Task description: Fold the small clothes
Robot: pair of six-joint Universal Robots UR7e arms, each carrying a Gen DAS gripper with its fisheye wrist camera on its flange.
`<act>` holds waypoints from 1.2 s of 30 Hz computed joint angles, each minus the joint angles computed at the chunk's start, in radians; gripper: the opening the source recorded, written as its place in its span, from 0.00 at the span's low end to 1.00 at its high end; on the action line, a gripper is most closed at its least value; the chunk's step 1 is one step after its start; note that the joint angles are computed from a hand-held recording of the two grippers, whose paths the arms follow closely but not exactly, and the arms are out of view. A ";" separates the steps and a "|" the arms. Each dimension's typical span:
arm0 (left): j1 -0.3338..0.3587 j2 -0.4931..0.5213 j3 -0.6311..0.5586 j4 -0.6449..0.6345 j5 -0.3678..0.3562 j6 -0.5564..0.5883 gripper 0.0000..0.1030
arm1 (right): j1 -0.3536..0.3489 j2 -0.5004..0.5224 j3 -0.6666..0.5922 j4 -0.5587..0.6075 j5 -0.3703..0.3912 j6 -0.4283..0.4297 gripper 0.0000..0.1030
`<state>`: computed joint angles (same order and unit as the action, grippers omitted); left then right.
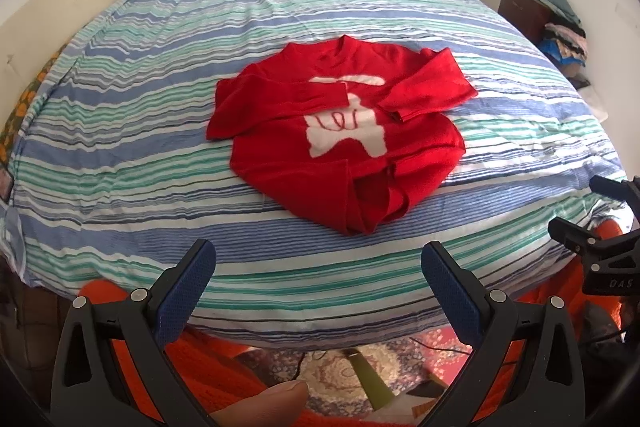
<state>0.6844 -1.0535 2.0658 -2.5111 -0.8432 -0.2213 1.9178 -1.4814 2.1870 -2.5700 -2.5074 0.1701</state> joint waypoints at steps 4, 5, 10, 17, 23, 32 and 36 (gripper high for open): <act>0.003 0.001 -0.004 0.016 -0.009 0.001 0.99 | 0.003 0.007 -0.001 0.001 0.004 -0.002 1.00; 0.002 0.003 -0.005 0.021 -0.011 0.000 0.99 | 0.003 0.008 -0.002 0.001 0.005 -0.002 1.00; 0.003 0.004 -0.006 0.033 -0.016 0.003 0.99 | 0.000 0.011 -0.003 0.008 0.012 0.003 1.00; 0.002 0.004 -0.007 0.038 -0.018 0.000 0.99 | 0.000 0.009 0.000 0.007 0.013 0.006 1.00; 0.004 0.006 -0.009 0.053 -0.023 -0.005 0.99 | -0.002 0.009 0.002 0.009 0.016 0.004 1.00; 0.004 0.003 -0.011 0.058 -0.025 -0.005 0.99 | -0.001 0.019 -0.003 0.010 0.017 0.006 1.00; 0.005 0.004 -0.013 0.065 -0.026 -0.007 0.99 | 0.002 0.023 -0.004 0.010 0.016 0.009 1.00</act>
<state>0.6896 -1.0500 2.0531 -2.4458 -0.8691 -0.2279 1.9198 -1.4584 2.1832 -2.5600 -2.4914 0.1791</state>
